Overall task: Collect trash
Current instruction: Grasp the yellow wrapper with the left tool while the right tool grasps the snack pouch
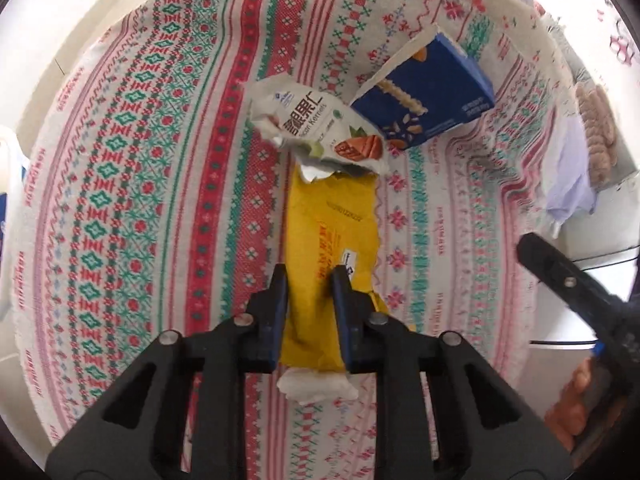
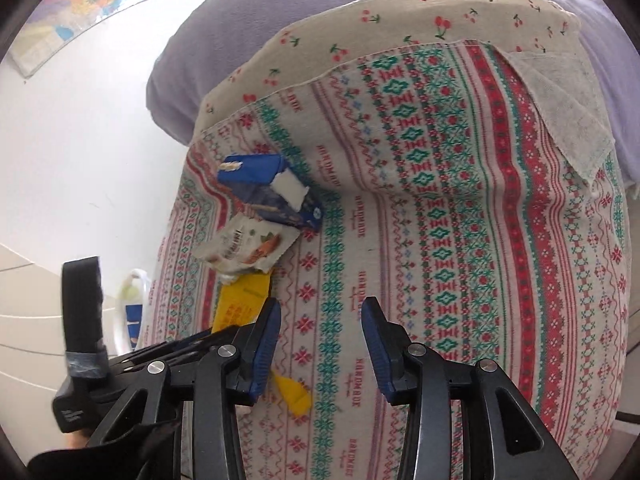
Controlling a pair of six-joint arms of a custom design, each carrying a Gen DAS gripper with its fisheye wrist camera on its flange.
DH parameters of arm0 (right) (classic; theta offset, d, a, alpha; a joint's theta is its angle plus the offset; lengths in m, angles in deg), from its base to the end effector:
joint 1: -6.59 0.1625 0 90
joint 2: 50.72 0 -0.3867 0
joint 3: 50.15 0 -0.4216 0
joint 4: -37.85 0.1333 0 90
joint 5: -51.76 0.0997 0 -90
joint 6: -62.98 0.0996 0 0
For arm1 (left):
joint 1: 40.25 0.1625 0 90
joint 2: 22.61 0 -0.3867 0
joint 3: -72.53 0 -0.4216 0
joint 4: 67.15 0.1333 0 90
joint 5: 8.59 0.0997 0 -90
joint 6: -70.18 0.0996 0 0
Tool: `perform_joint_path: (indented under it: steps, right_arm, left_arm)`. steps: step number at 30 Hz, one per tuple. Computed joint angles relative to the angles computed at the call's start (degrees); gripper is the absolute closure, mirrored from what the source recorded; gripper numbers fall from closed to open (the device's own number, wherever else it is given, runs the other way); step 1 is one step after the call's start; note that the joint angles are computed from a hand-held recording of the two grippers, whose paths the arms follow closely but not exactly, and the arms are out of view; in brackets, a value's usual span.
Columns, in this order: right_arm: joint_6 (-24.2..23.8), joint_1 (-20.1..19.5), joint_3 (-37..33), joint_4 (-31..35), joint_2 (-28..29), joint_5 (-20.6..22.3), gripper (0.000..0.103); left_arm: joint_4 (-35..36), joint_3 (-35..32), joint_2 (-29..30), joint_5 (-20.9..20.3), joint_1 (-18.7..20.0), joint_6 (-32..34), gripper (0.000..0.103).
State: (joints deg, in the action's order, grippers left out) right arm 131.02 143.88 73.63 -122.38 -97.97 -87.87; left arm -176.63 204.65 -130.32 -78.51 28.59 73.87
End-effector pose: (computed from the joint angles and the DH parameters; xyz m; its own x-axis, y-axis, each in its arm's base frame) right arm 0.3716 -0.2649 -0.0386 -0.8187 0.4261 0.3850 0.0774 0.7461 -0.6613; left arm 0.0271 -0.3939 0.2549 -0.8403 0.4256 -0.3358 0.4146 0.9036 0.1078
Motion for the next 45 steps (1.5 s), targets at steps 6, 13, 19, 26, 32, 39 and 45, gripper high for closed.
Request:
perform_joint_path:
  steps: [6,13,19,26,32,39,45]
  right_arm:
    - [-2.4,-1.4,0.6,-4.5,0.7,1.0,0.059]
    - [-4.6,-3.2,0.2,-9.0,2.6,2.0,0.058]
    - [-6.6,-4.3,-1.8,-10.1,5.0,3.0,0.057]
    - [-10.9,-6.1,-3.8,-14.8,8.1,6.8,0.054]
    - [-13.2,-10.5,-3.7,-26.9,11.2,10.9,0.052]
    - [-15.4,-12.7,-8.1,-30.7,16.5,9.9,0.052]
    - [-15.4,-11.7,-11.5,-27.5,18.5,6.4,0.053]
  left_arm:
    - [3.3,-3.0,-2.0,-4.8,2.2,1.7,0.091]
    - [5.8,-8.0,-3.3,-13.6,6.1,5.3,0.091]
    - [5.4,-13.8,-1.0,-18.9,11.3,7.5,0.091]
    - [1.2,-16.6,-0.3,-17.5,13.4,4.4,0.092]
    - [0.9,-18.5,0.6,-16.2,15.3,4.6,0.091]
    - [-1.2,-16.7,0.4,-14.2,14.9,3.7,0.091]
    - [-0.9,-17.6,0.7,-13.6,15.2,4.3,0.091]
